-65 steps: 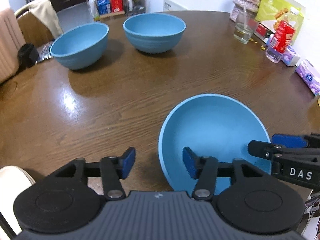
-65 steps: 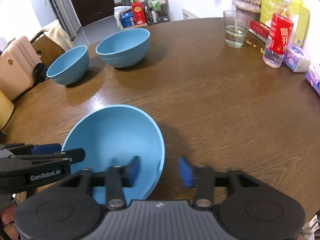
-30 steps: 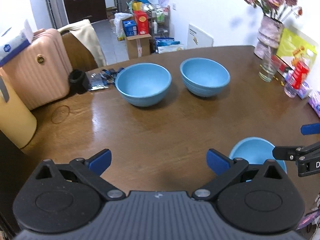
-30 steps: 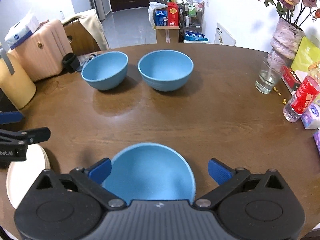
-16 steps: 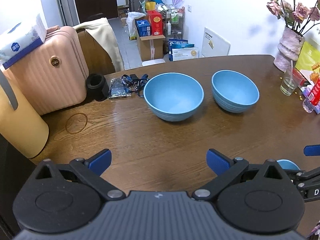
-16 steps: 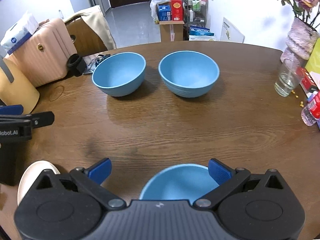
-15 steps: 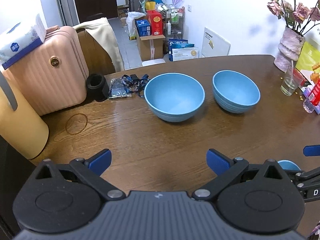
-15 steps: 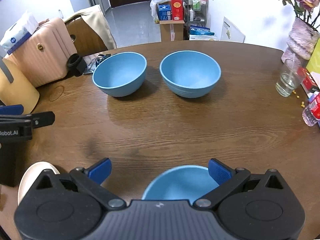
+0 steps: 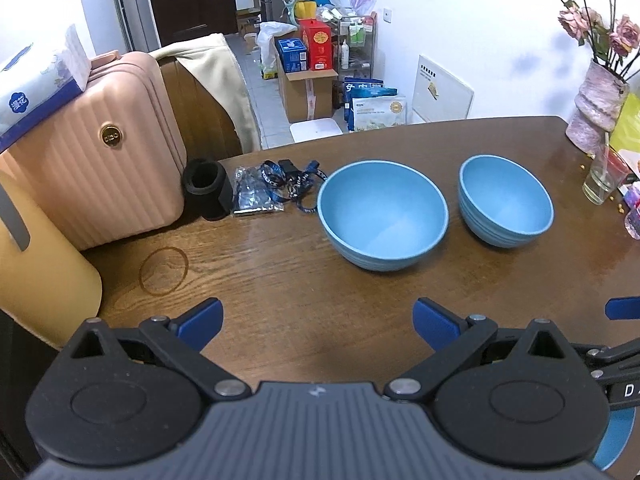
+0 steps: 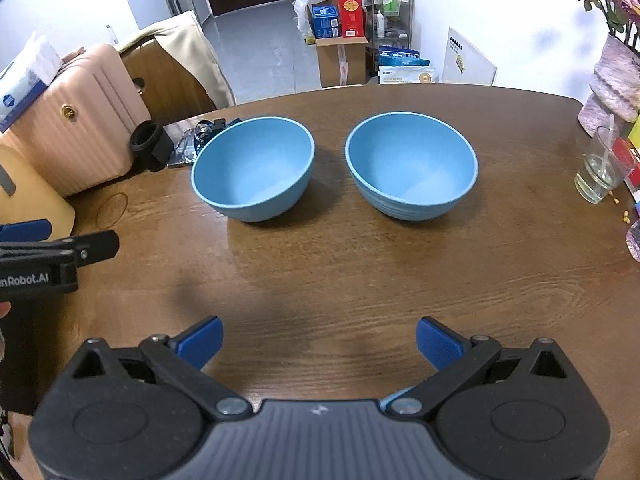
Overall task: Organize plates and bowls
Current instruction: 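Move both open grippers toward the blue bowl beside the black lanyard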
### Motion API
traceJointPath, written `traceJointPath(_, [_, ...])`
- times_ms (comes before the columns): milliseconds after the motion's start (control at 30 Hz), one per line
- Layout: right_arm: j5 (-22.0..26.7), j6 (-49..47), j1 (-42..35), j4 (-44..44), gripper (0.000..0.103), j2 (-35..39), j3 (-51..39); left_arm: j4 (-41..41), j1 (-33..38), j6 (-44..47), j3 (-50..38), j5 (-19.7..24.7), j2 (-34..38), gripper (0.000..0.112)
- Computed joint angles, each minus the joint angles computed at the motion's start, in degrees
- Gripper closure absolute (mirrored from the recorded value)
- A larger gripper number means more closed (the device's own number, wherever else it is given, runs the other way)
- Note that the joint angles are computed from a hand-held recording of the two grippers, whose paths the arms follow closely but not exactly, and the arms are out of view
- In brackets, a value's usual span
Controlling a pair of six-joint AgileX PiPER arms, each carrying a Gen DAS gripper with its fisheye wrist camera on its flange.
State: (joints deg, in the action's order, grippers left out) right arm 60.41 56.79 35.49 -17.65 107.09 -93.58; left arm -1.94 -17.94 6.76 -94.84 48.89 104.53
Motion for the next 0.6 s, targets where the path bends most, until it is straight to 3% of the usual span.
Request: traceJointPath(600, [6.4,-0.8,-4.3,2.5,0.000,15.8,-21.9,-1.0,2.3,1.7,-22.8,7.4,17.3,0.009])
